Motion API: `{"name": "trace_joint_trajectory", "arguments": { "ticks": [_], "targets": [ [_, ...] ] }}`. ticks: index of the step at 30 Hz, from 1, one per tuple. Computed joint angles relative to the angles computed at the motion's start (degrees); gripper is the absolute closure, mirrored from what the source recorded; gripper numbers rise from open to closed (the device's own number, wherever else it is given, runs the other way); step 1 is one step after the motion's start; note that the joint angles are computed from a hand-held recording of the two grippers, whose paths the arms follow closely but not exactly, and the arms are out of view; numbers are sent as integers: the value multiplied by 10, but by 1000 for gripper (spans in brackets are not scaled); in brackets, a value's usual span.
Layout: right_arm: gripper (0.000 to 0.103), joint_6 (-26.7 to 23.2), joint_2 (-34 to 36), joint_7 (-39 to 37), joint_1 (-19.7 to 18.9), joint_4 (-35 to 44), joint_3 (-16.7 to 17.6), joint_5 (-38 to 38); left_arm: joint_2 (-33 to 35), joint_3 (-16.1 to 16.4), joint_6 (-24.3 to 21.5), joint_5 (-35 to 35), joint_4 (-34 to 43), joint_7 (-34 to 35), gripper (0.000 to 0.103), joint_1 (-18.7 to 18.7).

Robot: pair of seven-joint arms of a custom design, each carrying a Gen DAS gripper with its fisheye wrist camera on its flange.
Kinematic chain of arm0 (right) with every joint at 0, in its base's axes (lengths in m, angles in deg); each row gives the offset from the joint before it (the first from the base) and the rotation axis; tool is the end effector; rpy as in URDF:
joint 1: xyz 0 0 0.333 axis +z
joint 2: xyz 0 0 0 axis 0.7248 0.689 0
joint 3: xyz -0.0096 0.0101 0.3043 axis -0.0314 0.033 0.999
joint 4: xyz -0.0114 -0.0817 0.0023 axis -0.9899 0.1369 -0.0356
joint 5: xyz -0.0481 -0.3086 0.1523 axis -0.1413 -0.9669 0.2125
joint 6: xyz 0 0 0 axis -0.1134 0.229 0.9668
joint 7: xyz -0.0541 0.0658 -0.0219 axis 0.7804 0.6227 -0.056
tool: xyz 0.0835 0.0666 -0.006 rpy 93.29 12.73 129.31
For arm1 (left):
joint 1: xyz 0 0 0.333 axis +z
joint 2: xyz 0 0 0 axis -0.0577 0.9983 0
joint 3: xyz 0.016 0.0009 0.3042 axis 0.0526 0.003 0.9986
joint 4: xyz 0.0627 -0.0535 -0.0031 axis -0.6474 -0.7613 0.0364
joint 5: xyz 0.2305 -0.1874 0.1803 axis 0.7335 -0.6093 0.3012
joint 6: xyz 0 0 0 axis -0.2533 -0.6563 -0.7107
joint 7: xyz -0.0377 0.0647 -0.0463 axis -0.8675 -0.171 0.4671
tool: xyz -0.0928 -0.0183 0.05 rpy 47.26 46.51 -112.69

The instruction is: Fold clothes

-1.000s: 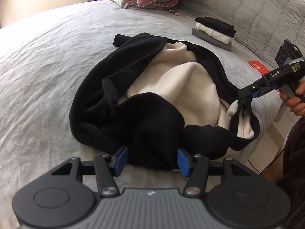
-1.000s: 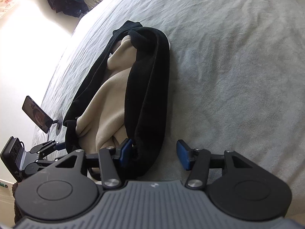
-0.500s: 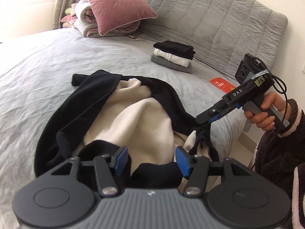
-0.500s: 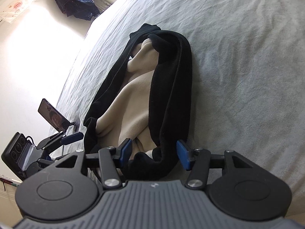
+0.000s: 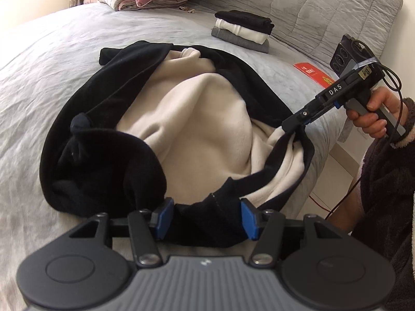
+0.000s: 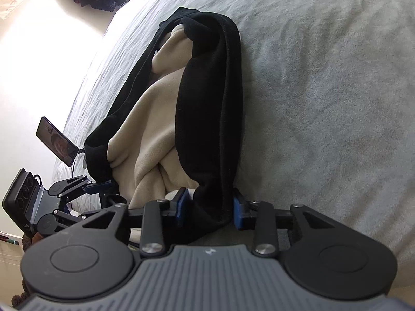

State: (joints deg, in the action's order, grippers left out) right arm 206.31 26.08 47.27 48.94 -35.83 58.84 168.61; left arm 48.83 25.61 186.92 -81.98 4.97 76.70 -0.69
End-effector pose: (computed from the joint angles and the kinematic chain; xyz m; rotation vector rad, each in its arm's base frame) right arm 0.5708 0.0429 0.2866 -1.2025 2.0453 0.1231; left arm 0.7124 -0.1442 0.3049 0.5465 -2.7829 1.0746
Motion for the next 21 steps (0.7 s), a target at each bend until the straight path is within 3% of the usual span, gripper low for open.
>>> {"name": "trace_joint_trajectory", "arguments": {
  "ticks": [6, 9, 14, 21],
  "targets": [
    [67, -23, -9, 8, -5, -11, 0, -42, -11, 0, -54, 8, -4, 41, 53, 19],
    [63, -54, -18, 2, -16, -18, 1, -50, 1, 6, -114, 29, 26, 59, 66, 17],
    [62, -100, -30, -44, -31, -27, -2, 5, -39, 8, -85, 20, -41, 124, 67, 23],
    [62, -121, -28, -66, -17, -22, -28, 64, -44, -12, -70, -67, -39, 152, 63, 56]
  ]
}}
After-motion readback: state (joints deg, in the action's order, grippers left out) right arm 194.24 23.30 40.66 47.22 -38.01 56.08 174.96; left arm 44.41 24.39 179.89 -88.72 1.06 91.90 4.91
